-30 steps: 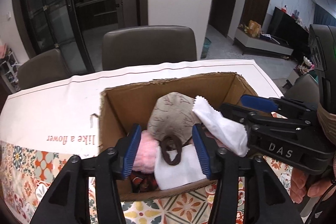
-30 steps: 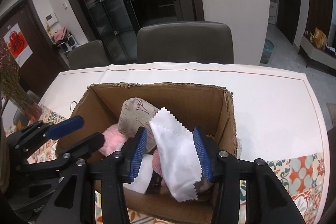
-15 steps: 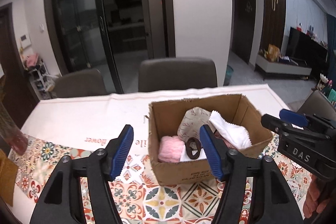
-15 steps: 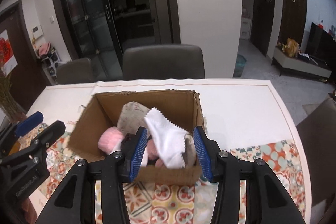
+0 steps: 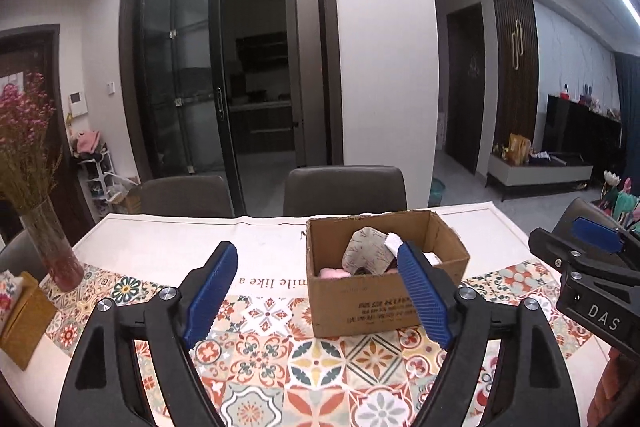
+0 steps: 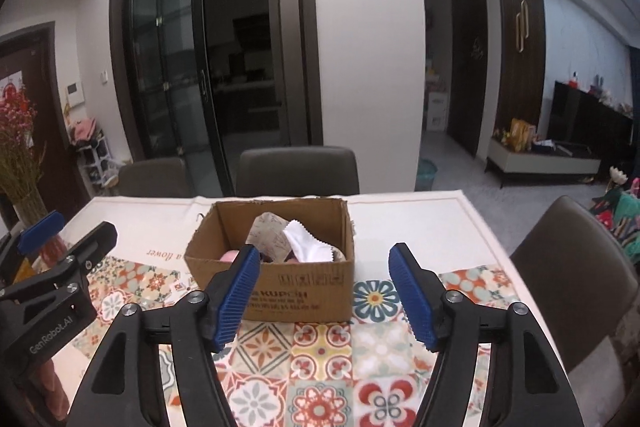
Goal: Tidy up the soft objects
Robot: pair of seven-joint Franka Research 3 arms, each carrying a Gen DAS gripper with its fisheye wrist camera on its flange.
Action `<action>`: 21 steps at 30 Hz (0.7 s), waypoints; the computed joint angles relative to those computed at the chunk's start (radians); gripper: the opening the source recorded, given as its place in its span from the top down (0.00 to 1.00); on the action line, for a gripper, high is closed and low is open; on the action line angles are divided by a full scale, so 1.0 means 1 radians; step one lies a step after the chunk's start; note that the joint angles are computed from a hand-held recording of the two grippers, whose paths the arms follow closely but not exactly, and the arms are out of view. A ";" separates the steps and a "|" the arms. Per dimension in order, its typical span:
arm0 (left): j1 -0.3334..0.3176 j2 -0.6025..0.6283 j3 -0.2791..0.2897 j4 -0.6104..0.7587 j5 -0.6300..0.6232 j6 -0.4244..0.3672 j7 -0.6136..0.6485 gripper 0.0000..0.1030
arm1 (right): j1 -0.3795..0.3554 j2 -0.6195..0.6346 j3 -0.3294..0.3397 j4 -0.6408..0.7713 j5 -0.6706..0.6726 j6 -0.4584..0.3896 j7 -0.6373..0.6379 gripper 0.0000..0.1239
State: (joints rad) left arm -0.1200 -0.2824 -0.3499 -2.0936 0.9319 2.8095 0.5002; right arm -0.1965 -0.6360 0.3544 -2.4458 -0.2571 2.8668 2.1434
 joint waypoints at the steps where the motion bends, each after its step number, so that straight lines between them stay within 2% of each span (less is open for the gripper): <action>1: -0.002 -0.028 0.002 -0.025 -0.001 0.006 -0.009 0.17 | -0.004 -0.034 0.010 -0.018 -0.005 -0.007 0.011 0.45; 6: 0.033 -0.150 -0.032 -0.127 0.029 0.027 -0.068 0.12 | 0.002 -0.179 0.035 -0.105 0.006 -0.022 0.042 0.45; 9: 0.058 -0.222 -0.054 -0.190 0.040 0.054 -0.110 0.07 | 0.016 -0.245 0.043 -0.147 0.027 -0.039 0.049 0.41; 15: 0.055 -0.349 -0.064 -0.312 -0.025 0.084 -0.092 0.02 | 0.058 -0.355 0.054 -0.224 0.065 -0.081 0.060 0.37; 21: 0.045 -0.471 -0.085 -0.413 -0.107 0.062 -0.053 0.00 | 0.103 -0.456 0.070 -0.292 0.088 -0.112 0.072 0.33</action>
State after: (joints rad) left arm -0.0747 -0.7531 -0.4345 -2.5065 0.8249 2.8719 0.4476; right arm -0.0934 -1.0922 0.4239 -2.7380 -0.1686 2.7552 2.2157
